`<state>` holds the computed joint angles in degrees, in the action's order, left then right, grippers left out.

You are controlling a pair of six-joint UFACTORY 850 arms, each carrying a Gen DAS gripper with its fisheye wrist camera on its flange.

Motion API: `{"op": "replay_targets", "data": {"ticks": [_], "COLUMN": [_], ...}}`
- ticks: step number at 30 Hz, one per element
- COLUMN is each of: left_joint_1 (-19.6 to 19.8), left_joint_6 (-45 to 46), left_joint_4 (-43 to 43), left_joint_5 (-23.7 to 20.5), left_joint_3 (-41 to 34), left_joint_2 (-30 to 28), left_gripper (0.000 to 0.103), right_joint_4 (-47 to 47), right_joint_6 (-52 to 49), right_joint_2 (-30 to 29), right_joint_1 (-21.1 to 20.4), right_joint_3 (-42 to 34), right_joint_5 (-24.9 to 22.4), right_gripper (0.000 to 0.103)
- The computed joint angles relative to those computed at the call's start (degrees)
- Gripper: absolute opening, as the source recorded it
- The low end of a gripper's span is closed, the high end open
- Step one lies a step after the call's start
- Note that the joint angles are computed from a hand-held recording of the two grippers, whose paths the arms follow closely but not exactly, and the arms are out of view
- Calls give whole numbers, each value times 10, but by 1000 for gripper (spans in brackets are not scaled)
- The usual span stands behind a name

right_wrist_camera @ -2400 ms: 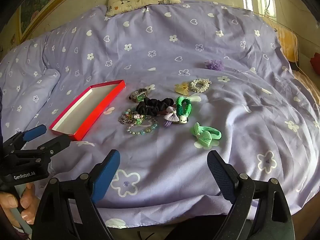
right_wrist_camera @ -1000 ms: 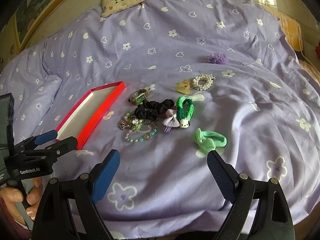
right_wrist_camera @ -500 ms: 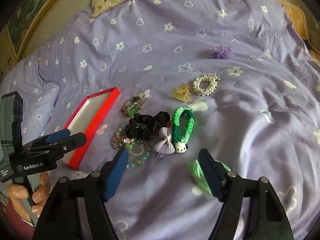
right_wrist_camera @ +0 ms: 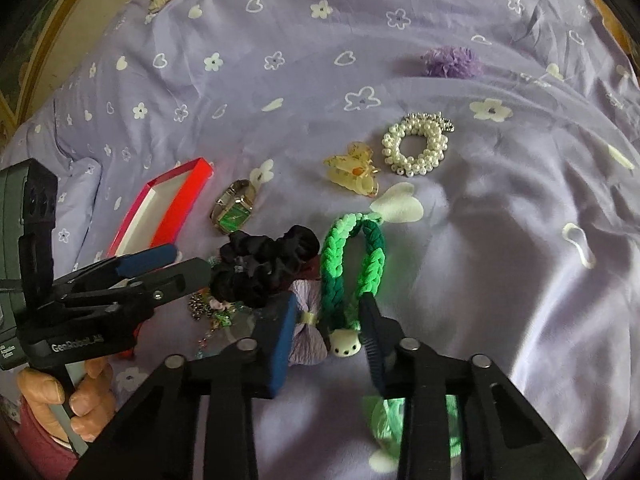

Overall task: Organize jewelry
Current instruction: 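Grasp the black scrunchie with the left tool while the right grasps the green braided bracelet, then carry the scrunchie and green bracelet into the red box and open both tools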

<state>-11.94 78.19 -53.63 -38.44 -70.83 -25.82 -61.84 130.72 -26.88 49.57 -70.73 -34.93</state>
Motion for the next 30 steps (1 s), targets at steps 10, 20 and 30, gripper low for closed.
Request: {"op": "replay_targets", "data": {"ticks": [10, 20, 30], "left_joint_1": [-21, 8, 72], "left_joint_6": [7, 56, 83], "left_joint_4": [30, -26, -82], "left_joint_5": [-11, -37, -84], "left_joint_3": [-16, -1, 21], "left_joint_2": [-23, 1, 39], "left_gripper": [18, 8, 7], "right_joint_4": [-41, -77, -88], "right_joint_6": [39, 87, 69], "right_joint_2": [5, 14, 6], "right_joint_1": [-3, 14, 30], "right_joint_3": [16, 22, -15], "right_joint_5": [15, -14, -32], "right_gripper": [10, 9, 9]}}
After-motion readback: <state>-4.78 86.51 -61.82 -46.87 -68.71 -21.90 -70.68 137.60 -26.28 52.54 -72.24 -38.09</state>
